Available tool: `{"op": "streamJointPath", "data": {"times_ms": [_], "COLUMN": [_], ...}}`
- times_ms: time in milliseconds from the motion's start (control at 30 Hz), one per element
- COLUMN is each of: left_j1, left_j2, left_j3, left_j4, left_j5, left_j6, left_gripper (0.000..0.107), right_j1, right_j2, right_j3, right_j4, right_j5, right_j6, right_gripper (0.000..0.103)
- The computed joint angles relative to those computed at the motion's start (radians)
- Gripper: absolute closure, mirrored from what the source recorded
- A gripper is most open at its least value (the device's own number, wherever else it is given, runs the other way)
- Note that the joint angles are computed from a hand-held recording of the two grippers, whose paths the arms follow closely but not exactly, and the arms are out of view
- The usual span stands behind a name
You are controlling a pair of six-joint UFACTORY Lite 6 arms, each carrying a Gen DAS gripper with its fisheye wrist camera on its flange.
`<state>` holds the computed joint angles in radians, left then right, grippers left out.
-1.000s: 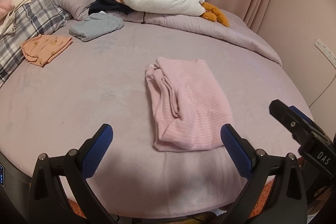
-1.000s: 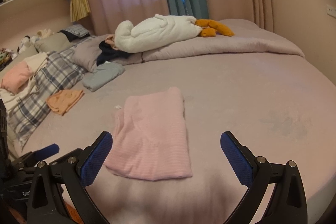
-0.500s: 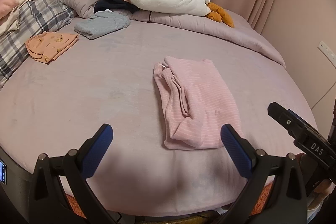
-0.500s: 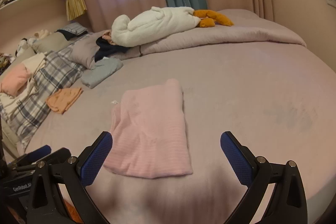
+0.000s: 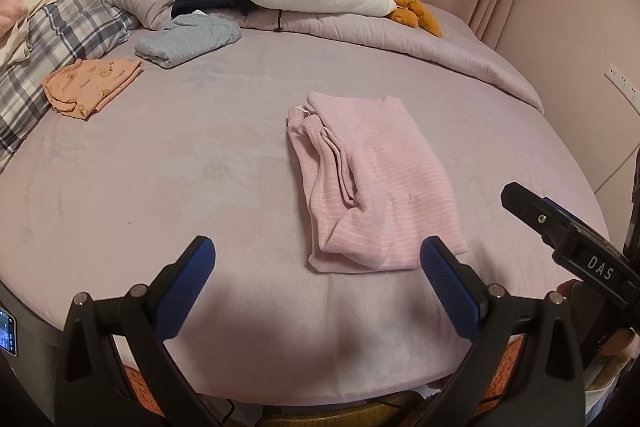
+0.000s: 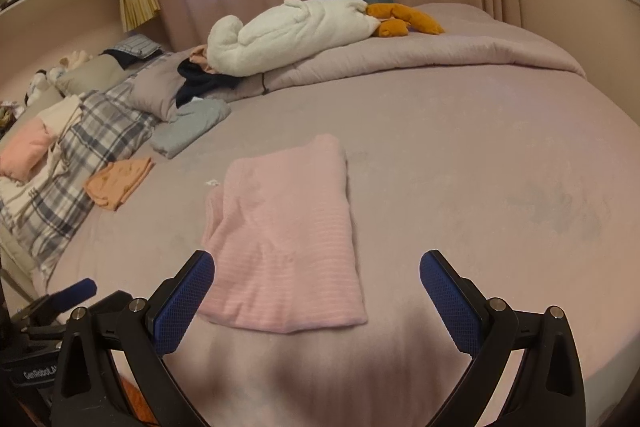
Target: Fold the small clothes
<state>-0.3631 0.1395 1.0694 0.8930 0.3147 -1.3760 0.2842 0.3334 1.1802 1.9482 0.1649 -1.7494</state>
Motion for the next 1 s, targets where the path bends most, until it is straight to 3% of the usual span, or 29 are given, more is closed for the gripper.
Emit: {"op": "streamJointPath", "data": {"times_ms": [1000], "left_j1": [-0.006], "left_j2": [0.030], "left_j3": [0.026], "left_j4": [-0.137], "left_j5": [-0.004], "left_j6": [0.130], "left_gripper": [0.004], "right_j1": [-0.014], "right_j2": [0.018], "right_j3": [0.015], "right_j4": [-0.062], "right_j5": [-0.005], "right_j6": [0.055], "right_gripper": [0.001]}}
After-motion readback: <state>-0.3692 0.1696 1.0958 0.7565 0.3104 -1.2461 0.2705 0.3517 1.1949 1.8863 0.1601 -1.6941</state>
